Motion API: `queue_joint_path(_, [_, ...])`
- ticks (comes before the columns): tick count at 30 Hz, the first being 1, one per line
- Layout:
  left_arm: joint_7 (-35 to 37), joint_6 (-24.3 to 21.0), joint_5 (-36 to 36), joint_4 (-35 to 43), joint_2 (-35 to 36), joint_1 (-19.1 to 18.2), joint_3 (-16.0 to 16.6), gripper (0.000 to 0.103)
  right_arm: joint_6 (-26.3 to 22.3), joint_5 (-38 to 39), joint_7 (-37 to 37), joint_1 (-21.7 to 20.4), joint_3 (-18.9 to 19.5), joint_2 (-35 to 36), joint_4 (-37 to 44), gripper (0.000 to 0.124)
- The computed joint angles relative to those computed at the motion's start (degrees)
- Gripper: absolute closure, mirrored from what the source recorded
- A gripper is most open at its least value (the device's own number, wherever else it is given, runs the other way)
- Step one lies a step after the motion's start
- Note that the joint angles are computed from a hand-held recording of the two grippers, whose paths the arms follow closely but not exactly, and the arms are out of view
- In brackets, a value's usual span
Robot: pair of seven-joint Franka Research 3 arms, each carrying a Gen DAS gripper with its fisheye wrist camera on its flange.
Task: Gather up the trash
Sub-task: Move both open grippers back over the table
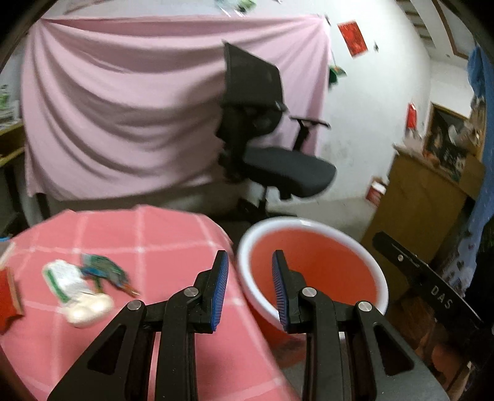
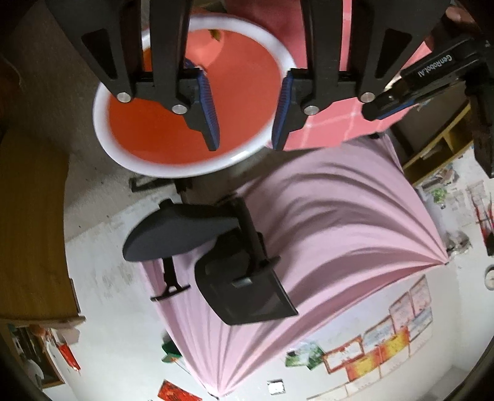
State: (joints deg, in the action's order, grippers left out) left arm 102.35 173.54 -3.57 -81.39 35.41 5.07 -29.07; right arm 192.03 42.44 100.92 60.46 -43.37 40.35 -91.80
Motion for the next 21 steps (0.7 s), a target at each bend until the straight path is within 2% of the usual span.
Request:
queue_joint_path(2, [-0.8, 3.4, -0.4, -2.4, -1.7, 1.2, 0.2, 0.077, 0.5, 0.1, 0.2, 0.1, -0.3, 1.3, 2.0, 0.077])
queue_joint_path(6, [-4.8, 10.5, 0.9, -7.2, -5.0, 2.8, 1.9, 0.057, 1.6, 0.4, -0.8, -0.8, 1.0, 3.5, 6.7, 0.068])
queue_joint_path(7, [-5.9, 11.6, 1.4, -7.9, -5.5, 2.6, 2.9, 0.055, 2.1, 0.9, -1.2, -0.9, 1.2, 4.1, 7.9, 0.063])
queue_joint_path(8, [-7.2, 13.4, 1.7, -9.4, -6.7, 2.2, 4.6, 0.052, 3.2, 1.3, -1.7, -1.3, 1.9, 4.5, 8.9, 0.047])
queue_joint_path(9, [-8.3, 14.5, 2.1, -10.4, -7.4, 1.8, 6.1, 0.046, 4.1, 1.6, -2.3, -1.7, 2.8, 4.8, 9.8, 0.039])
queue_joint_path(11, [-10.6, 17.0, 2.4, -12.4, -8.8, -0.1, 10.1, 0.039, 6.7, 0.5, -3.6, -3.6, 5.9, 5.4, 12.3, 0.038])
queue_joint_path(12, [-11.4, 17.8, 2.7, -12.8, -9.0, -0.6, 11.4, 0.032, 6.9, 0.7, -4.2, -3.9, 6.2, 6.2, 13.9, 0.038])
queue_joint_path(13, [-12.3, 18.8, 2.9, -13.6, -9.5, -1.1, 12.8, 0.026, 6.7, 1.5, -4.8, -3.8, 5.9, 7.2, 15.4, 0.037])
queue_joint_path(14, [-13.2, 20.2, 2.5, -14.7, -10.0, -2.4, 15.2, 0.015, 6.5, 2.3, -5.4, -3.7, 5.6, 7.9, 16.6, 0.034])
queue_joint_path(15, [-14.0, 22.2, 1.6, -15.8, -10.5, -4.4, 18.3, 0.008, 6.1, 3.3, -5.8, -3.6, 4.9, 9.3, 18.7, 0.028])
queue_joint_path(17, [-15.5, 26.4, 0.8, -18.2, -11.2, -6.0, 21.4, 0.004, 5.0, 6.7, -6.6, -2.2, 1.8, 12.3, 21.8, 0.021])
queue_joint_path(21, [-17.5, 28.8, 0.4, -20.2, -11.7, -8.2, 26.4, 0.003, 1.3, 10.3, -5.0, 0.1, -5.4, 17.7, 26.8, 0.021])
